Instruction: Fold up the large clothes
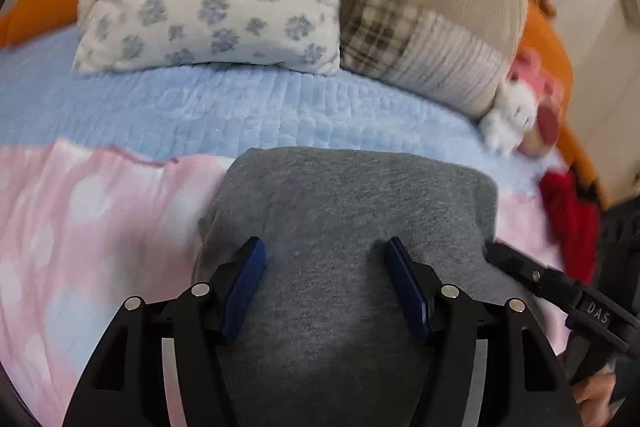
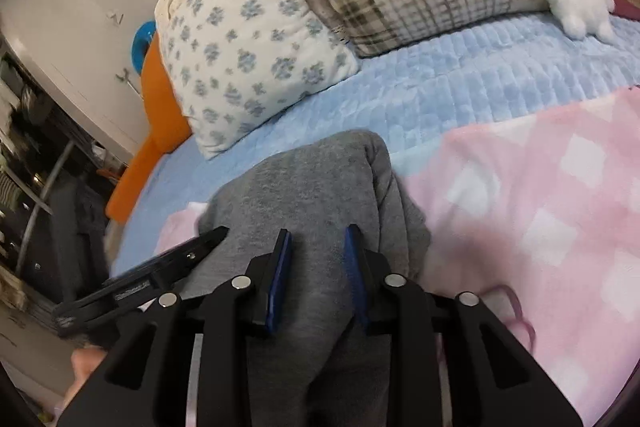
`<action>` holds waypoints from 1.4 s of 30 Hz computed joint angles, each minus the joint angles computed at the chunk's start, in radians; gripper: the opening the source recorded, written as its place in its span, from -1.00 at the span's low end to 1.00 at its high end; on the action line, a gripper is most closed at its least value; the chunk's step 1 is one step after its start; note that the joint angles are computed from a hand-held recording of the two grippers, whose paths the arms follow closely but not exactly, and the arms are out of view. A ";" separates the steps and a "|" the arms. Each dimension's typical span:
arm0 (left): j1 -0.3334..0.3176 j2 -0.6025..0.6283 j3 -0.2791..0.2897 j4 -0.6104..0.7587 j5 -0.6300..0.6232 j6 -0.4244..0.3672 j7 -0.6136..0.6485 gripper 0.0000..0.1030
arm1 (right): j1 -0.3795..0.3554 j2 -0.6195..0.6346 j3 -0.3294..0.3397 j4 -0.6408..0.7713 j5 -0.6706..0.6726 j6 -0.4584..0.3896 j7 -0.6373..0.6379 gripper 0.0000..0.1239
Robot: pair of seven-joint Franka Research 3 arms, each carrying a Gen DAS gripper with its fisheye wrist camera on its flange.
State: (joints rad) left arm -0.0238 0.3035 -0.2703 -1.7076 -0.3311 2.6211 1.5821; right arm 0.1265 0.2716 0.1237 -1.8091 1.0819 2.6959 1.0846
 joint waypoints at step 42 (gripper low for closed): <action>0.119 0.094 0.032 0.064 -0.679 -0.401 0.126 0.94 | -0.090 0.102 -0.026 0.083 0.220 -0.490 0.238 0.61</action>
State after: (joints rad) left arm 0.0954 0.3970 -0.2380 -1.6437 -1.0099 2.2202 1.7077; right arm 0.0369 0.3734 0.0981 -1.7264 1.3017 2.2058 1.3226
